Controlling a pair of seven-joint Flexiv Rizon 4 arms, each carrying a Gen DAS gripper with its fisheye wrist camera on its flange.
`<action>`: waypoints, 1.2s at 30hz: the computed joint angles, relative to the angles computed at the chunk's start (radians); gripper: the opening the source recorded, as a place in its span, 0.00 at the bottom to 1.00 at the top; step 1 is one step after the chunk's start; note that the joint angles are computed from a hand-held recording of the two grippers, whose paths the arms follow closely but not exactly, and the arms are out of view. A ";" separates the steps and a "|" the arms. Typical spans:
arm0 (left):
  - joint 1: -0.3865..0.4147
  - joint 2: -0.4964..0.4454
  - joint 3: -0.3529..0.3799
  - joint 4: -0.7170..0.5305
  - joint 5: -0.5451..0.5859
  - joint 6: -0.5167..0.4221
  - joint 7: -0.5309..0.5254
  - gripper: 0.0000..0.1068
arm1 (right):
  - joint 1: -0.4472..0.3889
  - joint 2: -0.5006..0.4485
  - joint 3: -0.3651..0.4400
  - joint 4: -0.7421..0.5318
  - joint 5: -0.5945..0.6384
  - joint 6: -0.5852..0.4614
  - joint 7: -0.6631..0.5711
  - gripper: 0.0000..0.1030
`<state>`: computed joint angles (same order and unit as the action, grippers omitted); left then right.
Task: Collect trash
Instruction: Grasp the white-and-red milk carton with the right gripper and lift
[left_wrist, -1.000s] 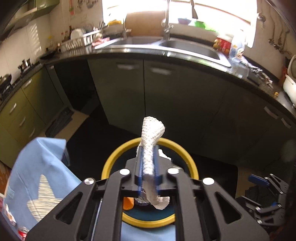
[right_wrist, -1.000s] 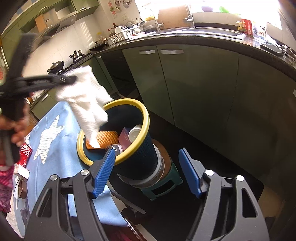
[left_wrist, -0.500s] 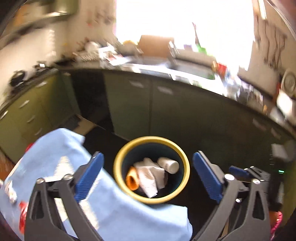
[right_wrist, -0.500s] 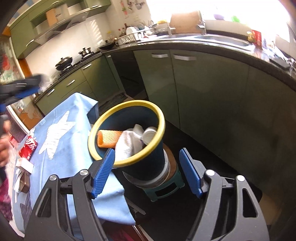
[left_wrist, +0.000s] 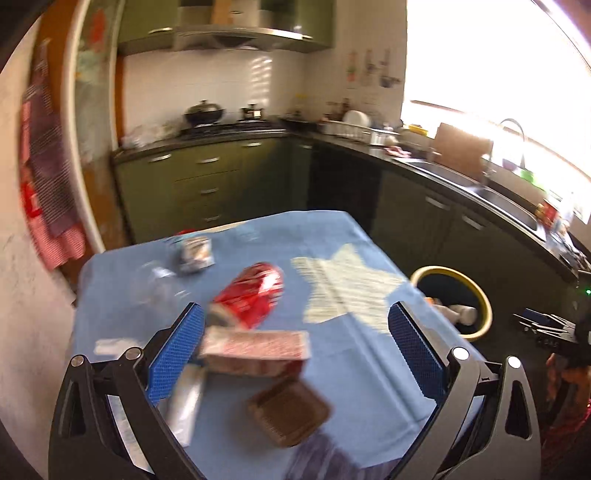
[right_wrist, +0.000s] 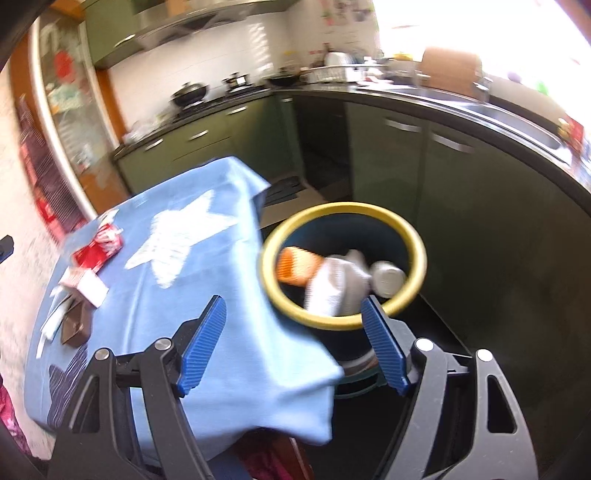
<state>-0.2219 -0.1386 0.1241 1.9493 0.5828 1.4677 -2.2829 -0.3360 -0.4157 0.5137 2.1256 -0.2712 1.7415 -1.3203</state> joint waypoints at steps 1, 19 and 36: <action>0.008 0.021 0.026 0.027 0.021 0.011 -0.022 0.92 | -0.001 -0.004 0.018 -0.006 -0.011 -0.009 -0.009 0.70; 0.168 -0.082 0.172 0.013 0.307 0.182 -0.366 0.92 | 0.004 -0.413 0.566 -0.450 -0.087 -0.570 -0.669 0.69; 0.259 -0.164 0.099 0.105 0.019 0.315 -0.094 0.92 | 0.315 -0.482 0.393 -0.765 0.000 -0.905 -0.828 0.52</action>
<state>0.0367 -0.3029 0.2227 2.0542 0.6014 1.7831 -2.3770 -0.0213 -0.8981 0.9069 1.3608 -0.2714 0.8369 -2.1479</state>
